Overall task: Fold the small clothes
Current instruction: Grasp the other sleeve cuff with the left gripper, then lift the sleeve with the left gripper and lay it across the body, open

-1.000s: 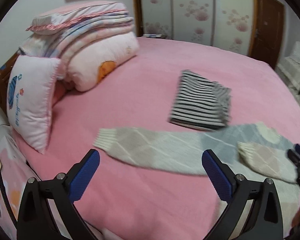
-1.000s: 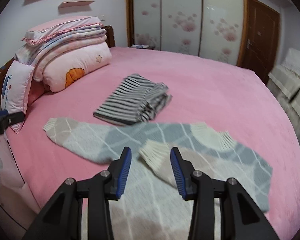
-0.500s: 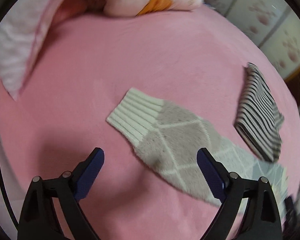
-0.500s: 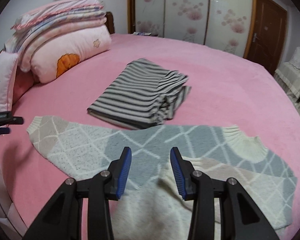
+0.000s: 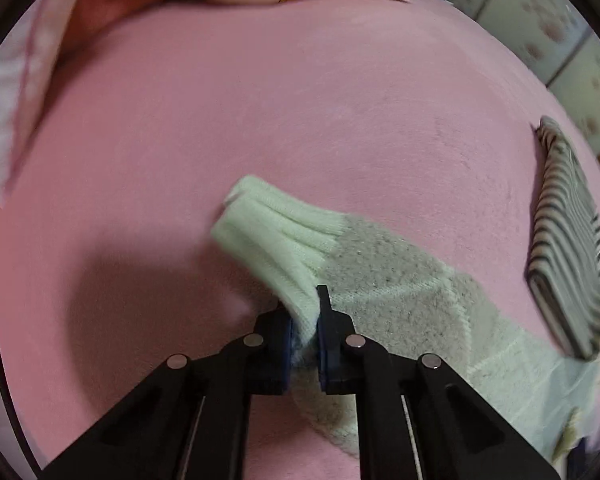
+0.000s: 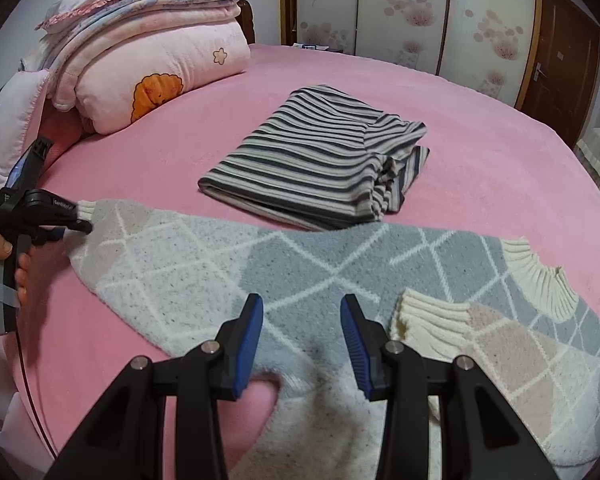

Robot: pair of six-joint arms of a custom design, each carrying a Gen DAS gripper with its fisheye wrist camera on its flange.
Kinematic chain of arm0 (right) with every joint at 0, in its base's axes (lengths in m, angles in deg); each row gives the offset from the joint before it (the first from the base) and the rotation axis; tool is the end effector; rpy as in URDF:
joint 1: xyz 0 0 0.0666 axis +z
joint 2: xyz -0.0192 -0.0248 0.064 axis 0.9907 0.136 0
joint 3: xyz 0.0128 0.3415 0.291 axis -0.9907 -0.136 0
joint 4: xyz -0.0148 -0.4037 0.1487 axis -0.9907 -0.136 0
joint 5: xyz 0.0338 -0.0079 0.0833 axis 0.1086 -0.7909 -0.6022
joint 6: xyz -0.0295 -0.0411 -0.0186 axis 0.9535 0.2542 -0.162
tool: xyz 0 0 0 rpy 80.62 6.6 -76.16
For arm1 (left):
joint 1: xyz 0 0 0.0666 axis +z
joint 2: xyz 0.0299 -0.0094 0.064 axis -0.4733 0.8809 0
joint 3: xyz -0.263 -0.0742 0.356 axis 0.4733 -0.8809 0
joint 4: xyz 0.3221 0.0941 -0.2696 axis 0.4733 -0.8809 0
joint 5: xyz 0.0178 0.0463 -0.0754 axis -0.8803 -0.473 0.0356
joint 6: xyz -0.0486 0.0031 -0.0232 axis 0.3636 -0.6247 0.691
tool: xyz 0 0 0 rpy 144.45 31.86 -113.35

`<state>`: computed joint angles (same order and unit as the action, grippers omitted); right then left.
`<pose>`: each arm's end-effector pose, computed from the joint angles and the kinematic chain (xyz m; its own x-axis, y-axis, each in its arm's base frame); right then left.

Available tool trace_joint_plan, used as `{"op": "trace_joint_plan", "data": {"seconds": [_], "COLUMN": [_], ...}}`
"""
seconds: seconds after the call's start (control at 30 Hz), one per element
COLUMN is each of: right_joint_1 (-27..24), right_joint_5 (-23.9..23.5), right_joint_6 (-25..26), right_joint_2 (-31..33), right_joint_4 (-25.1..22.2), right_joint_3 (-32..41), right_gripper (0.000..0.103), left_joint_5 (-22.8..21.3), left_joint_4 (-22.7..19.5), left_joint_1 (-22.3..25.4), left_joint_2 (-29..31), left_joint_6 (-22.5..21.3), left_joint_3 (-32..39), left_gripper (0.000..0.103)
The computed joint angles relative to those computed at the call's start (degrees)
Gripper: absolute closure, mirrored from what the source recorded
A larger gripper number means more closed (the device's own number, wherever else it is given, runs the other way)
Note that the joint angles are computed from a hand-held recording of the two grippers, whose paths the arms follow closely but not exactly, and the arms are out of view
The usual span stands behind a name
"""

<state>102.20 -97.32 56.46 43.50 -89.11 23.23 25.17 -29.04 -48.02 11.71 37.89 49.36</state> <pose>0.4305 0.1688 0.4852 -0.4936 -0.6136 -0.6163 -0.7823 0.6229 0.0064 0.2578 -0.0796 0.4138 -0.3155 -0.8772 -0.3618 -0.9226 0.3728 -0.0995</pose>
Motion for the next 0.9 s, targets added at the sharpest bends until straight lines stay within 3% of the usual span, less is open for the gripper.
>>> {"op": "trace_joint_plan", "data": {"seconds": [0.07, 0.3, 0.4, 0.5, 0.57, 0.63, 0.77, 0.9], "right_joint_1": [-0.7, -5.0, -6.8, -7.6, -7.9, -8.4, -7.4, -7.6], "right_joint_5": [0.0, -0.5, -1.0, -1.9, -2.0, -4.1, -3.7, -6.2], "right_joint_6": [-0.1, -0.3, -0.6, -1.1, -1.9, -1.7, 0.5, 1.9], "right_joint_2": [0.3, 1.0, 2.8, 4.6, 5.2, 5.4, 6.1, 6.7], "right_joint_4": [-0.2, 0.9, 0.4, -0.9, -1.6, -2.6, -5.0, -7.7], "right_joint_3": [0.3, 2.0, 3.2, 3.9, 3.9, 3.6, 2.9, 2.4], "right_gripper": [0.063, 0.063, 0.063, 0.069, 0.07, 0.07, 0.07, 0.07], "left_joint_5": [-3.4, -15.8, -19.9, -23.9, -25.1, -24.9, -23.7, -23.3], "left_joint_4": [-2.3, -9.7, -12.1, -14.4, -14.7, -12.2, -7.5, -3.3], "left_joint_1": [-2.5, -13.8, -17.9, -22.1, -23.8, -24.3, -25.0, -25.7], "left_joint_2": [1.9, 5.1, 7.9, 11.5, 13.1, 14.8, 18.6, 21.5], "left_joint_6": [1.0, 10.5, 12.4, 12.9, 11.9, 8.4, 2.2, -0.8], "left_joint_3": [2.1, 13.8, 19.9, 26.2, 29.4, 31.7, 35.7, 37.8], "left_gripper": [0.097, 0.097, 0.097, 0.097, 0.096, 0.096, 0.096, 0.096]}}
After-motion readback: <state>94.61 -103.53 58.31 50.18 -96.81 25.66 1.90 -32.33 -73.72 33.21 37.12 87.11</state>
